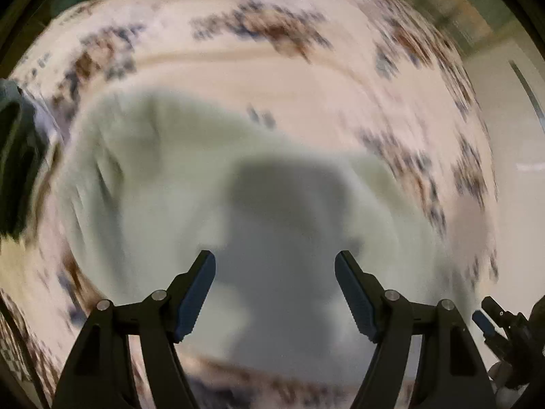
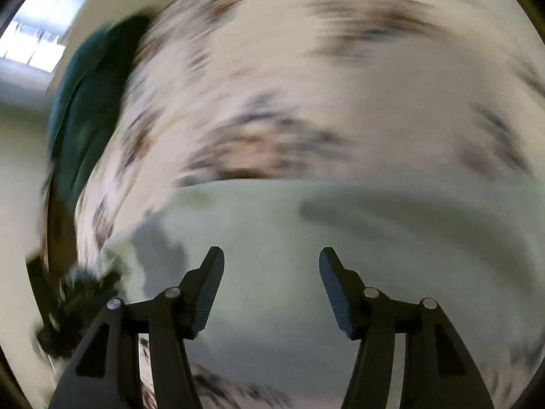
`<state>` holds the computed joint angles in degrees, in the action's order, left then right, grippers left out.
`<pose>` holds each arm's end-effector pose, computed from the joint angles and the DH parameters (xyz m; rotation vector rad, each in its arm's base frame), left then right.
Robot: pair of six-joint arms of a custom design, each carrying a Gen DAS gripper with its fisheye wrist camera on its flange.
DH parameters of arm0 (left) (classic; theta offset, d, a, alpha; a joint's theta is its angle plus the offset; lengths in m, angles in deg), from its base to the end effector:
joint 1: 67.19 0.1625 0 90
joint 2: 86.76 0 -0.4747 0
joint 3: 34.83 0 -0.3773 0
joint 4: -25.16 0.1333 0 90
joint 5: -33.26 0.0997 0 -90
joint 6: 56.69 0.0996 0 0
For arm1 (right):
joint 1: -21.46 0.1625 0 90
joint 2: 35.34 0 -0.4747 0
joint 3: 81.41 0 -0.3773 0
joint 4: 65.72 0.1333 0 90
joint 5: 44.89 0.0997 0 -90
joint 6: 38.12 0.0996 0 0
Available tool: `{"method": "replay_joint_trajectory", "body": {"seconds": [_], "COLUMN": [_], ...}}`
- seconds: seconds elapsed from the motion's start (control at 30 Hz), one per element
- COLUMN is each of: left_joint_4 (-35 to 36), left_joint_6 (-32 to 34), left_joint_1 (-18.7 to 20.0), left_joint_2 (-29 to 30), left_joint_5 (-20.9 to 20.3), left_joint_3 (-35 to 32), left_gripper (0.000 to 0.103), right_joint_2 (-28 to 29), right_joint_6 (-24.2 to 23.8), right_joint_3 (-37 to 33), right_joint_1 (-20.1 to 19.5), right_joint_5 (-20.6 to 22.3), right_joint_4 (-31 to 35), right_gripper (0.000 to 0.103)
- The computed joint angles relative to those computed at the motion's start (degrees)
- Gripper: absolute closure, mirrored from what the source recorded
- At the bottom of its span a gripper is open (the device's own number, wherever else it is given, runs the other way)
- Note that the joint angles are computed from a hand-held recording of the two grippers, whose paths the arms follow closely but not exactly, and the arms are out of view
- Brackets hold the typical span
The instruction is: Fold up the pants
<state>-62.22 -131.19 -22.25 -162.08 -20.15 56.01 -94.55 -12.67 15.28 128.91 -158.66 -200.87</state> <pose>-0.2558 -0.5275 0.4137 -0.5091 2.4584 -0.5148 0.2848 -0.5954 0.2637 -0.2329 -2.7687 0.3872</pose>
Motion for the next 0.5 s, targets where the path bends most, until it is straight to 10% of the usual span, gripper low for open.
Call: {"method": "replay_joint_trajectory", "body": {"seconds": [0.17,0.37,0.43,0.5], "left_joint_4": [-3.81,-12.62,-15.66,-14.91], "left_joint_6": [-2.98,-7.02,-9.22,-11.29], "left_joint_1": [-2.50,-1.66,-0.71,-0.42], "left_joint_2": [0.47,0.88,0.40,0.34], "left_joint_5": [-7.29,-12.19,-11.23,-9.39], "left_joint_3": [6.07,12.30,13.87,13.88], "left_gripper": [0.032,0.032,0.033,0.058], "right_joint_2": [-17.85,-20.54,-18.15,-15.92], "right_joint_6": [16.62,16.48,15.07,14.83], "right_joint_3": [17.11,28.10,29.31,29.86], "right_joint_1": [-7.03,-14.28,-14.95,-14.63], "right_joint_5": [-1.09,7.19,7.39,5.76], "right_joint_4": [-2.90,-14.67,-18.51,-20.68], "right_gripper": [0.042,0.044,0.071,0.087]}}
